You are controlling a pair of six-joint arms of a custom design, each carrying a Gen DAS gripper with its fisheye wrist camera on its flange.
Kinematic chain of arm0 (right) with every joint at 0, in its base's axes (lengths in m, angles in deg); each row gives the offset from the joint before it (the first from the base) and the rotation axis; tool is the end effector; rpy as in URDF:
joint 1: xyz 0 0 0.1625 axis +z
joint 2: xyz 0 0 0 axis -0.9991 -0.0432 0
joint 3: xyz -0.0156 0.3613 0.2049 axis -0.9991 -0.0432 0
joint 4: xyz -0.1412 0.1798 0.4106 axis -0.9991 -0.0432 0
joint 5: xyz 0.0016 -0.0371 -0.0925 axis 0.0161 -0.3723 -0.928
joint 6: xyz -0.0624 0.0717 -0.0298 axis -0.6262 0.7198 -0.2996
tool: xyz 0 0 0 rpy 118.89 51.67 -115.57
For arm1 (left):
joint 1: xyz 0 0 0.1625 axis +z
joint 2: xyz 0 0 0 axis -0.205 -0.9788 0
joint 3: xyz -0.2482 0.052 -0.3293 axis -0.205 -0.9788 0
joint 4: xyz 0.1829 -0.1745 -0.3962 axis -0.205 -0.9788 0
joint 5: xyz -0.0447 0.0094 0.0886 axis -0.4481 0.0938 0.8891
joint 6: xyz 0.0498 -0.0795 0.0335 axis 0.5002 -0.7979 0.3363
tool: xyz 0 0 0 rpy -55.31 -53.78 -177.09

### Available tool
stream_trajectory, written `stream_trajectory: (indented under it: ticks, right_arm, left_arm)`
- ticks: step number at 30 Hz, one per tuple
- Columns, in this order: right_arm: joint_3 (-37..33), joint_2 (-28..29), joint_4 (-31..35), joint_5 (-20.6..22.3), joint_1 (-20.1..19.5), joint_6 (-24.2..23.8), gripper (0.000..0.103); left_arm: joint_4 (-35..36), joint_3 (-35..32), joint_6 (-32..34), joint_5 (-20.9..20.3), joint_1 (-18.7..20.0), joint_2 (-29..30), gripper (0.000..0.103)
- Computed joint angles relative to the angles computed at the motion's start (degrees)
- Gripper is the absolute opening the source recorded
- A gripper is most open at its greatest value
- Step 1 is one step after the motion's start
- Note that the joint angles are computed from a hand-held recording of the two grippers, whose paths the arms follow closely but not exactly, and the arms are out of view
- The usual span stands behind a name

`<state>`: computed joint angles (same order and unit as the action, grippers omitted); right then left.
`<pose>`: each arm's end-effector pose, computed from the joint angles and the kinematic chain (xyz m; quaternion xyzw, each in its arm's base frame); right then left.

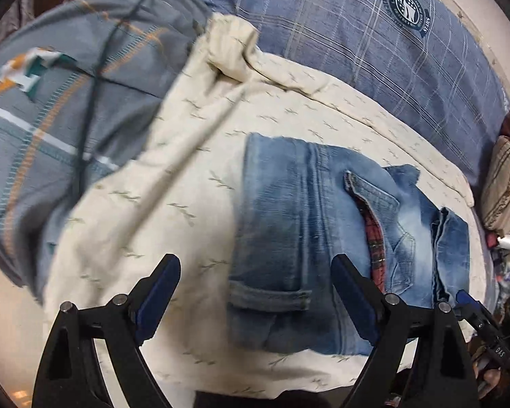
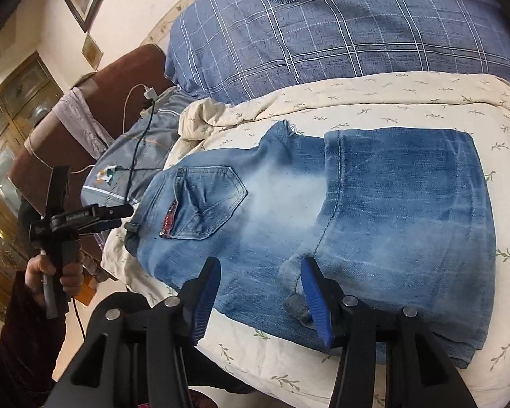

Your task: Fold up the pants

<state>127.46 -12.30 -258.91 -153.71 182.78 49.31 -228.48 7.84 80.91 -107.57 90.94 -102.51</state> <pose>0.1828 -0.7250 0.0664 0.1809 -0.9409 0.2608 0.1185 0.0270 -0.8264 0.2653 0.0545 0.9421 -0.2340 0.2338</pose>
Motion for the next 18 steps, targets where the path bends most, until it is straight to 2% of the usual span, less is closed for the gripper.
stream_trajectory:
  ticks: [2,6,11,14,17,18]
  right_arm:
    - [-0.22,0.37,-0.68,0.32,-0.05,0.12,0.053]
    - [-0.30,0.48,-1.48,0.64,-0.13,0.22,0.053]
    - [-2.98,2.06,-1.47,1.59,-0.52,1.80,0.053]
    - [-7.52,4.17,1.41,2.16,-0.54,3.55,0.049]
    - [-15.41,8.62,5.79,-1.39,0.69,3.04,0.040]
    - [-18.71,10.38,8.27,-1.98,0.92,3.88,0.040]
  left_arm:
    - [1.53,-1.96,0.39,-1.82,0.41,1.34,0.090]
    - [3.33,-5.76,-0.60,-2.84,1.15,4.05,0.090]
    - [5.69,-8.80,-1.99,-8.93,2.39,6.11,0.090]
    - [5.04,-8.60,-0.18,-9.61,2.28,6.43,0.084]
    - [4.34,-8.55,0.50,-11.04,2.60,6.43,0.076]
    - [4.04,-8.34,0.58,-11.45,2.68,6.21,0.069]
